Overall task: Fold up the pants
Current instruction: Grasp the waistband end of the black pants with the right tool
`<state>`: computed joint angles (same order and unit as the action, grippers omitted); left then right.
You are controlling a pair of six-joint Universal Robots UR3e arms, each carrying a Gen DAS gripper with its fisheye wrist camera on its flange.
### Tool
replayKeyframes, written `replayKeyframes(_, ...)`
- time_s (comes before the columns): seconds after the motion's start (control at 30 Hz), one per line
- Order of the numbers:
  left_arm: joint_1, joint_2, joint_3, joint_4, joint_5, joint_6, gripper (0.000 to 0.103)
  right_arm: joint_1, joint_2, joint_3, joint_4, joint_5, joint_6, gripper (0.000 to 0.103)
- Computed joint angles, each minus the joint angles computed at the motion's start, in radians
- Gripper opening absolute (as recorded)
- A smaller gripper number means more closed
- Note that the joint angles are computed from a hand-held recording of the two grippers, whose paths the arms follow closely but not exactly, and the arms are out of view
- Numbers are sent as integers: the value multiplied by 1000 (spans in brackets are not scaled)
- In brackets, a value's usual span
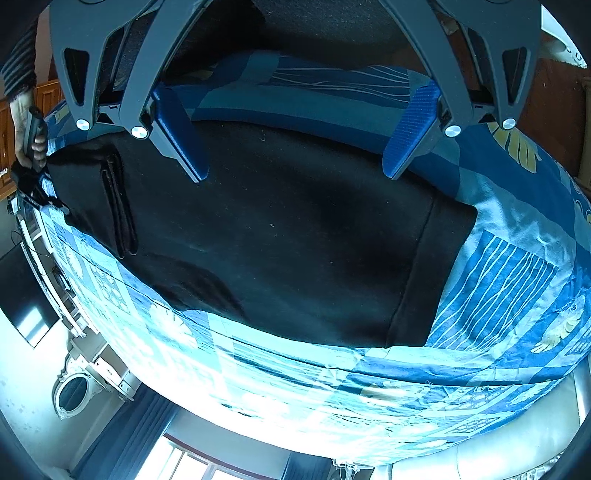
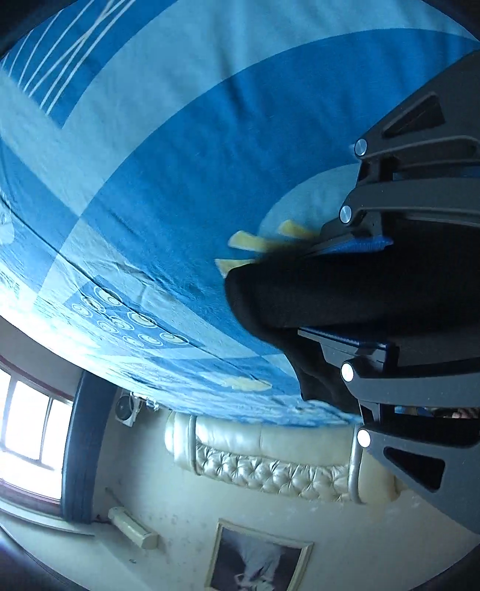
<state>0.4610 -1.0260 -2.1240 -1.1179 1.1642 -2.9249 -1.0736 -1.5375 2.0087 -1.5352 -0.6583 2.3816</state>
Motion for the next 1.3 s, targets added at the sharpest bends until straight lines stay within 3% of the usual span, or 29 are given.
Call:
replayKeyframes(0.17, -6, -3, 3, 2, -2, 2, 95, -173, -92, 65, 290, -70, -256, 43)
replayKeyframes(0.27, -13, -5, 3, 2, -2, 2, 95, -224, -132, 84, 349, -120, -315, 43)
replayKeyframes(0.33, -23, -8, 3, 6, 2, -1, 95, -227, -189, 128, 278, -146, -278, 32)
replayKeyframes(0.4, -31, -10, 1, 13, 6, -3, 95, -208, -211, 165, 191, -135, -233, 27)
replayKeyframes(0.53, -46, -14, -2, 33, 19, -5, 95, -218, -234, 174, 208, -126, -238, 28)
replayKeyframes(0.63, -41, -9, -4, 27, 21, 1, 95, -227, -271, 126, 232, -137, -178, 37)
replayKeyframes(0.77, -19, 4, 1, 14, -1, 12, 95, -249, -574, 172, 74, -195, 52, 39)
replayKeyframes(0.83, -18, 0, 1, 23, 3, 18, 95, -267, -673, 135, 218, -126, -13, 40)
replayKeyframes(0.9, -16, -5, 3, 25, 7, 17, 95, -210, -680, 88, 385, -61, -102, 40)
replayKeyframes(0.97, -2, -5, 4, 18, 2, 18, 95, -51, -623, 85, 375, -16, -75, 40)
replayKeyframes(1.13, 48, 7, 9, -10, -14, 52, 95, 364, -425, 178, -19, 77, 201, 40)
replayKeyframes(1.3, 114, 6, 17, -43, -45, 91, 95, 550, -262, 200, -248, 117, 317, 41)
